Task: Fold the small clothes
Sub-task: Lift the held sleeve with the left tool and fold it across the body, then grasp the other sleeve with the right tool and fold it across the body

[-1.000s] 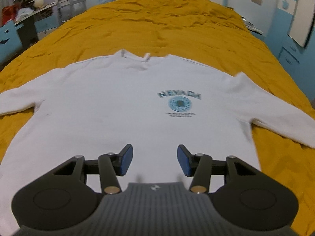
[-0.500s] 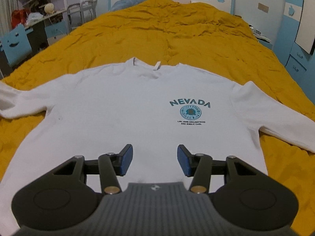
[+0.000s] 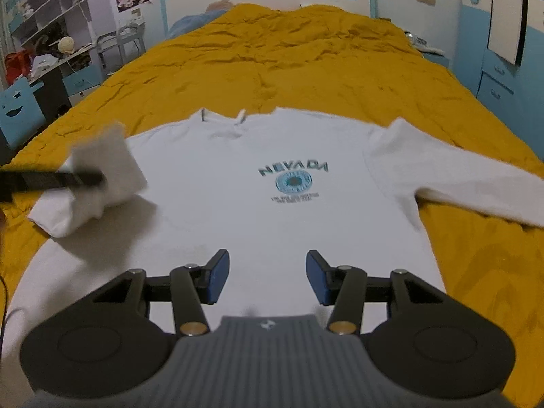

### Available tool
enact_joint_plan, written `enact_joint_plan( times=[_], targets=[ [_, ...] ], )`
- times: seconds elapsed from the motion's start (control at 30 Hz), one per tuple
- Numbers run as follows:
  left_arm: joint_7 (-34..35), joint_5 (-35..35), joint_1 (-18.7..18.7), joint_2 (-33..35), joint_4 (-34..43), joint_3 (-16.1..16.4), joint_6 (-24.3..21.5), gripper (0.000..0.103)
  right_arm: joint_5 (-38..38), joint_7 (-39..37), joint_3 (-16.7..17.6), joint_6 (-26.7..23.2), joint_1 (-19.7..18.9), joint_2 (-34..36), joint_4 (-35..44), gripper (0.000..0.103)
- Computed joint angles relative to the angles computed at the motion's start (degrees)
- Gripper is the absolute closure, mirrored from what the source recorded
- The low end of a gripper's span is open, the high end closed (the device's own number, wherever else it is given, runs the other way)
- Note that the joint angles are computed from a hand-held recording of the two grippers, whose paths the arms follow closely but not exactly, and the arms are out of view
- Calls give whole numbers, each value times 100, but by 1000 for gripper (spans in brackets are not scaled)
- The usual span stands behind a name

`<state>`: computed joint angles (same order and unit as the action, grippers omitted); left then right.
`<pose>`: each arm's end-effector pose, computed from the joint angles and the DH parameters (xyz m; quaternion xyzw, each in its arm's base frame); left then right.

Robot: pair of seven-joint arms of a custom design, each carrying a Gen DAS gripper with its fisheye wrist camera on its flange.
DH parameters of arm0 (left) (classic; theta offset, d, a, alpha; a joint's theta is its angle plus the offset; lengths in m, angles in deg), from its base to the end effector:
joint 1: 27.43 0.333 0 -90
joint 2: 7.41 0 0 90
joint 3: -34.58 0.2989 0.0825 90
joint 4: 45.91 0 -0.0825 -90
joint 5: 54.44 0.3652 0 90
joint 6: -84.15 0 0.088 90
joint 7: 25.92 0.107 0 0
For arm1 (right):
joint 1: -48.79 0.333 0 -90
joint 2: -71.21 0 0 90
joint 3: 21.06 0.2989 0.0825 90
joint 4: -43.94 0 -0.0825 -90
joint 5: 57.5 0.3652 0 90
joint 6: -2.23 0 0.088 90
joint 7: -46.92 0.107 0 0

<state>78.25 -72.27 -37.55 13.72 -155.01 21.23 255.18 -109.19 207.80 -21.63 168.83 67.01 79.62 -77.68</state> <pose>0.6107 -0.2260 0.3871 -0.5456 0.7561 -0.3346 0.1367 0.5359 0.2207 0.3936 -0.6217 0.6937 -0.2332 0.2791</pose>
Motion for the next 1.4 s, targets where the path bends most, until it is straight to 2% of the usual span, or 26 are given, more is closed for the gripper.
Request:
enact_joint_plan(
  times=[0.07, 0.1, 0.17, 0.23, 0.33, 0.4, 0.53, 0.6, 0.7, 0.8, 0.97, 1.07, 1.13, 1.2, 1.23, 1.33, 1.4],
  targets=[
    [134, -239, 203, 147, 148, -215, -473, 93, 100, -25, 8, 54, -23, 32, -39, 57],
    [170, -357, 256, 148, 122, -269, -638, 87, 197, -89, 24, 77, -35, 56, -46, 57],
    [388, -686, 458, 253, 270, -414, -1037, 82, 346, -248, 49, 108, -32, 106, -33, 57],
    [827, -1238, 706, 159, 97, -653, -1037, 66, 393, -326, 38, 141, 9, 151, 2, 57],
    [1690, -2306, 1140, -43, 19, -1007, -1291, 45, 534, -514, 46, 197, 56, 233, 91, 57],
    [2231, -2894, 1294, -219, -95, -1105, -1307, 41, 646, -684, 55, 194, 95, 292, 173, 57],
    [2662, -3369, 1217, -616, -362, -902, -1106, 41, 971, -1067, 94, 231, 152, 430, 377, 56],
    [2567, -3297, 1091, -747, -422, -652, -947, 41, 1261, -1280, 144, 339, 135, 504, 465, 56],
    [2102, -2699, 801, -880, -572, -148, -509, 41, 2131, -1770, 384, 583, -46, 638, 556, 55],
    [1320, -1847, 643, -912, -650, 313, -228, 41, 2952, -2242, 632, 704, -218, 844, 721, 52],
    [236, -637, 606, -978, -741, 791, 59, 41, 4485, -3300, 1504, 451, -859, 1424, 1265, 52],
    [-205, -143, 685, -909, -644, 901, 5, 41, 4999, -3597, 1679, 206, -921, 1801, 1663, 53],
    [-457, 133, 688, -798, -572, 940, -18, 41, 5214, -3661, 1638, 22, -823, 2000, 1907, 67],
    [-497, 158, 791, -738, -585, 839, -31, 41, 5219, -3571, 1381, 5, -535, 2066, 2011, 103],
    [-347, 3, 940, -741, -620, 698, -62, 41, 5173, -3506, 1240, 47, -401, 2052, 2014, 103],
    [-201, -168, 1066, -638, -624, 539, -125, 41, 4849, -3437, 876, 163, -85, 1969, 2067, 103],
    [-270, -118, 1017, -547, -581, 579, -189, 41, 4803, -3595, 926, 217, -151, 1928, 2174, 103]
  ],
)
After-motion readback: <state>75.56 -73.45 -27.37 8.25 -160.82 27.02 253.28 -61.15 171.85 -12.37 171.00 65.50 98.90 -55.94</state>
